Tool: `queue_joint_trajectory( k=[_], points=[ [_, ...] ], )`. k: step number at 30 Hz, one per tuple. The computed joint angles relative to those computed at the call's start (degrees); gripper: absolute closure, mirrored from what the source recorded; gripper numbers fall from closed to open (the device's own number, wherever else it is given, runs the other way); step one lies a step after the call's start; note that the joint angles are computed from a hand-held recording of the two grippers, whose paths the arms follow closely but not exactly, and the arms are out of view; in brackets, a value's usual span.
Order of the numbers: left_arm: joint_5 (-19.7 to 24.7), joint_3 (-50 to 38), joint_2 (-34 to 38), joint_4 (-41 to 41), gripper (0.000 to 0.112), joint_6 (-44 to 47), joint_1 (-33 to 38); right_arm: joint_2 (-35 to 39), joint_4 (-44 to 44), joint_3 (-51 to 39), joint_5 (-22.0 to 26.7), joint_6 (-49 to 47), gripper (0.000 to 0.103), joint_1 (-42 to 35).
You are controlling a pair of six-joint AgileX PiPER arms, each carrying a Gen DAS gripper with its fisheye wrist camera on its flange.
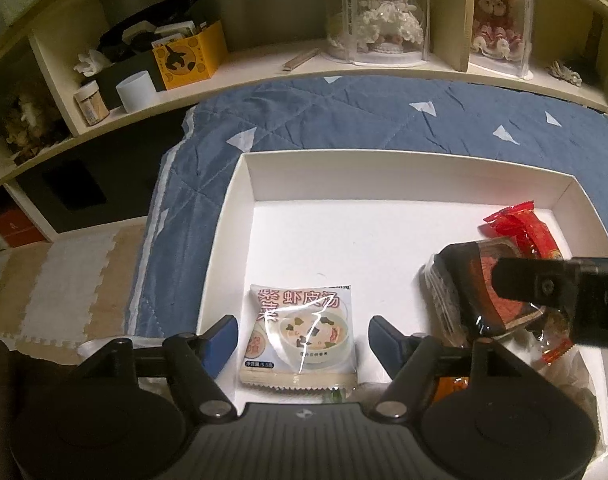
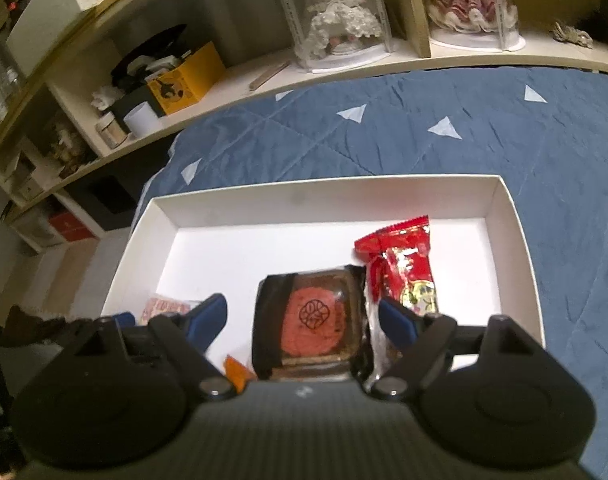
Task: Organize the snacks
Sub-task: 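Lower both snacks into the white box and open both tools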
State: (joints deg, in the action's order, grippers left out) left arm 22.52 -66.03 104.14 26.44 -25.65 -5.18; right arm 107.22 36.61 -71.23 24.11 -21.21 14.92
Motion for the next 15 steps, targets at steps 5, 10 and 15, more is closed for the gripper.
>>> queue_joint_trajectory(
  k=[5, 10, 15],
  points=[
    [0.61, 0.99, -1.92, -1.75, 0.039, 0.94, -0.11, -1.41, 0.95, 2.0, -0.02, -2.9, 0.017, -0.97],
    [0.76, 1.94, -3.69, -3.68, 0.038, 2.34, -0.15, -1.94, -1.4, 1.68, 3.95, -3.39, 0.046, -2.25],
    [0.41, 2.44, -4.23, -5.38, 0.037, 3.73, -0.02, 1.29, -9.69, -1.79, 7.35, 3.17, 0.063, -0.67]
  ],
)
